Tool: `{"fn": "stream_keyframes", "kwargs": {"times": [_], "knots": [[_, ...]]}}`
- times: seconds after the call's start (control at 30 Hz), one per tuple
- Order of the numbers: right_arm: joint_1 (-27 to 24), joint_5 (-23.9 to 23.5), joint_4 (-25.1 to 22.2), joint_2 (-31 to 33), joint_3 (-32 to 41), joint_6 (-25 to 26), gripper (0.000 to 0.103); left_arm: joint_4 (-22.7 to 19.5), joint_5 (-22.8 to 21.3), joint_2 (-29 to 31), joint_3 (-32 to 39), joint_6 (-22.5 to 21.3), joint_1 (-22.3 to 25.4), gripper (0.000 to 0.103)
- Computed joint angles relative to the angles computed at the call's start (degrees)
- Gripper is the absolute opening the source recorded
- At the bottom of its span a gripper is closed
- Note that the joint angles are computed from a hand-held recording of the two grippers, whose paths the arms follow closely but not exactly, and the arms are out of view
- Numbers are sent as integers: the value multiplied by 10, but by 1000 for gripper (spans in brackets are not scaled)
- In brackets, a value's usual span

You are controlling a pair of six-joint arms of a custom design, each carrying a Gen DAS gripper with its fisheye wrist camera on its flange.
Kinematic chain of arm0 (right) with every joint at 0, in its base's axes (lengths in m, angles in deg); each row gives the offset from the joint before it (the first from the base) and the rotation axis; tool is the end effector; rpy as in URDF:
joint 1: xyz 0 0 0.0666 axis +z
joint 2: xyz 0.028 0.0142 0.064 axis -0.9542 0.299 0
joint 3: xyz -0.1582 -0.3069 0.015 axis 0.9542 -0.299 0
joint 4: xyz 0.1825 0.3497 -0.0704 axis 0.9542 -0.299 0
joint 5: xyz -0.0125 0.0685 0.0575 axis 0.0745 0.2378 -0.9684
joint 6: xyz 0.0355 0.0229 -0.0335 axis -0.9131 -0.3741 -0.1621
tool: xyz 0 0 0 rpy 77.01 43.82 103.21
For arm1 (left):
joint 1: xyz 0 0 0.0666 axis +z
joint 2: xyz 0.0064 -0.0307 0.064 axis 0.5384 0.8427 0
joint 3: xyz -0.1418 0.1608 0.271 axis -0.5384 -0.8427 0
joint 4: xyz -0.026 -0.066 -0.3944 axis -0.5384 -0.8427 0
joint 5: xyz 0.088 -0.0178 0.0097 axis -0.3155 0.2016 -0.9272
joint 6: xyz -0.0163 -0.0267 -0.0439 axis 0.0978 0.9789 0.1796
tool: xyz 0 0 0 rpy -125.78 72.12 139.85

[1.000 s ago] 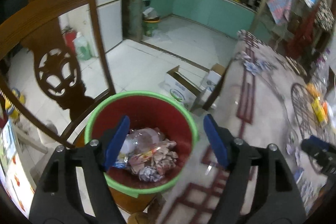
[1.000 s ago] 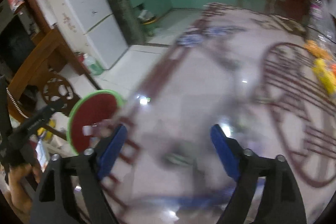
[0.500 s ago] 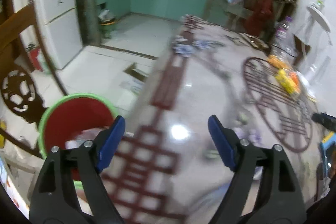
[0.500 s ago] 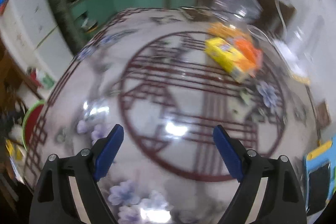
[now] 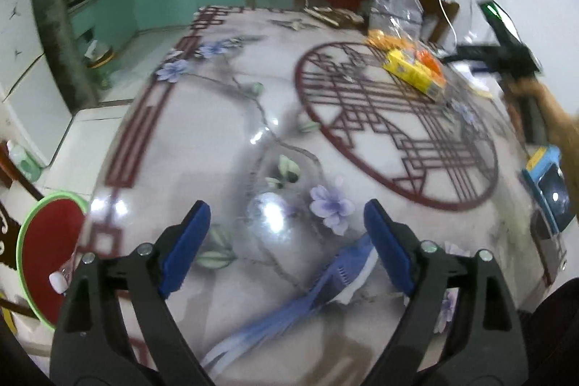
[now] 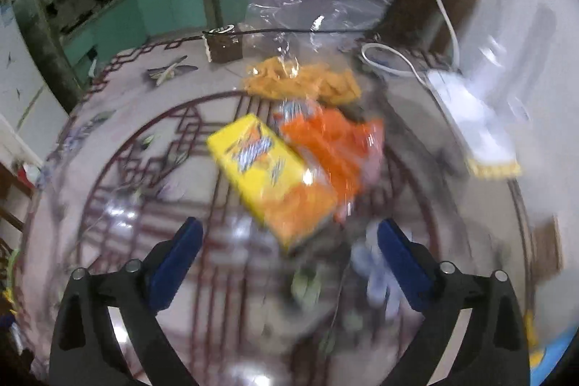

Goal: Collect trash
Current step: 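Move both open tools back over the yellow carton and orange bags, then grasp the orange snack bag with the right tool while the left tool grasps the yellow iced-tea carton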

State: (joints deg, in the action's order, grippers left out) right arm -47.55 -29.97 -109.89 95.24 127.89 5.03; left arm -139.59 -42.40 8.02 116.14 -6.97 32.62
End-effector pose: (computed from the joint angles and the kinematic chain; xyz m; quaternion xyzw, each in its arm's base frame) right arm 0.4417 0.1928 0.5224 0.0756 0.9559 -0.0400 0.2811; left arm 0.2903 -0.0119 0.4767 0.1474 0.9264 -0.1235 0.3237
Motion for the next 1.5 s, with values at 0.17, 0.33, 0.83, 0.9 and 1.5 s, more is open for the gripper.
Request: {"fn": "stream_keyframes", "kwargs": {"times": [0.17, 0.33, 0.83, 0.9, 1.5], "knots": [[-43, -14, 18, 71, 62, 48, 95, -8, -5, 19, -8, 1, -9, 85], [-73, -75, 3, 120, 105, 64, 95, -16, 0, 30, -17, 14, -5, 85], [82, -319, 41, 11, -66, 63, 96, 9, -5, 3, -24, 29, -29, 88], [112, -345, 67, -12, -92, 30, 96, 16, -7, -2, -24, 36, -30, 89], [98, -96, 73, -38, -132, -76, 64, 101, -152, 192, 150, 86, -147, 91]]}}
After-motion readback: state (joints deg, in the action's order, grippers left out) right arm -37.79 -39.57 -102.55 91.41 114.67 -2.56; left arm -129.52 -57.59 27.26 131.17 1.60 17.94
